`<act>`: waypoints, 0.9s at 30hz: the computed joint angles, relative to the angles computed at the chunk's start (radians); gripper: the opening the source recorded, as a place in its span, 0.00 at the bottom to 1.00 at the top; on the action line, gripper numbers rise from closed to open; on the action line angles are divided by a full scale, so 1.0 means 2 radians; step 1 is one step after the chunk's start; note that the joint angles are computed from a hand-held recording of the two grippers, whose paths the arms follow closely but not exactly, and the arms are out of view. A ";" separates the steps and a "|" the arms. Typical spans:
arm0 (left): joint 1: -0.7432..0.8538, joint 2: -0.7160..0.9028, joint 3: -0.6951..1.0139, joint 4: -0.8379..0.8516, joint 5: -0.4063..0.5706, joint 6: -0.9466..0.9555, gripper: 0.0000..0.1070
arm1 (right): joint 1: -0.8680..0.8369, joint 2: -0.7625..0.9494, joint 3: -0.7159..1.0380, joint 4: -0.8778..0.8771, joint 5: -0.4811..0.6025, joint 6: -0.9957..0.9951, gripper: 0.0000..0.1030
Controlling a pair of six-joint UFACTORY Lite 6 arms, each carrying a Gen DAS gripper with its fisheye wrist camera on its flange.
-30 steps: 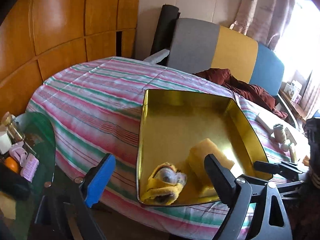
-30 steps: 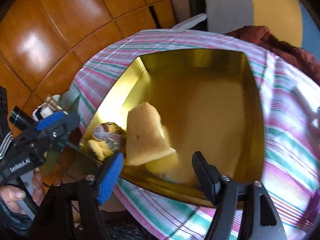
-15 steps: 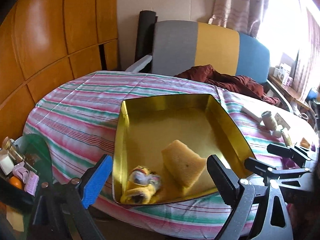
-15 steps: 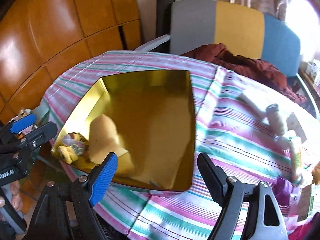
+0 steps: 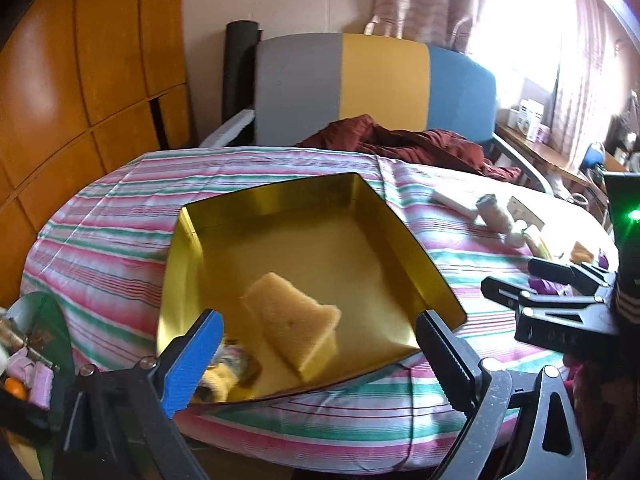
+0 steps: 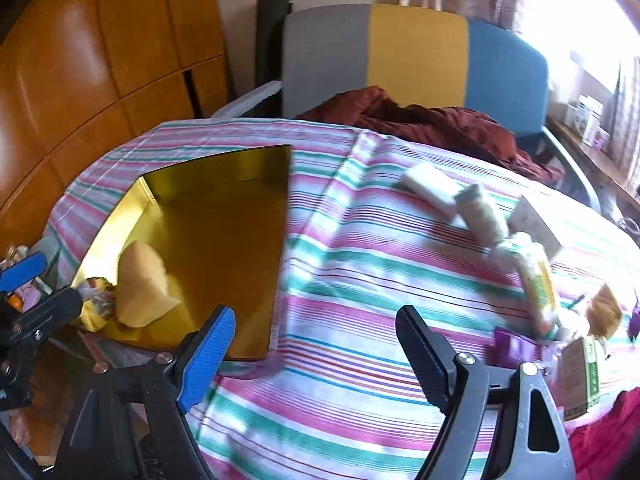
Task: Organize objects
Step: 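Withdraw both grippers from the tray toward the remaining items, then grasp the purple packet with the left gripper while the right gripper grasps the green box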
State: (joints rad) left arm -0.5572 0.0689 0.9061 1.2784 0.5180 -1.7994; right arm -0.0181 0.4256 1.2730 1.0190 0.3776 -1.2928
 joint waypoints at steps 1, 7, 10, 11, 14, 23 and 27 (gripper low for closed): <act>-0.003 0.006 0.006 -0.002 -0.001 0.003 0.92 | -0.007 0.003 0.003 -0.001 0.001 0.003 0.82; -0.014 0.039 0.037 -0.019 -0.008 0.030 0.92 | -0.040 0.020 0.022 -0.016 0.005 0.021 0.82; -0.018 0.054 0.052 -0.029 -0.011 0.045 0.92 | -0.053 0.031 0.033 -0.027 0.006 0.028 0.82; -0.017 0.057 0.055 -0.032 -0.013 0.050 0.92 | -0.060 0.035 0.038 -0.032 0.008 0.032 0.82; -0.017 0.067 0.067 -0.038 -0.018 0.062 0.92 | -0.080 0.046 0.059 -0.044 0.011 0.045 0.82; -0.027 0.105 0.121 -0.056 -0.042 0.112 0.92 | -0.185 0.126 0.228 -0.147 0.045 0.188 0.82; -0.037 0.136 0.158 -0.086 -0.047 0.153 0.92 | -0.233 0.197 0.346 -0.201 0.065 0.275 0.82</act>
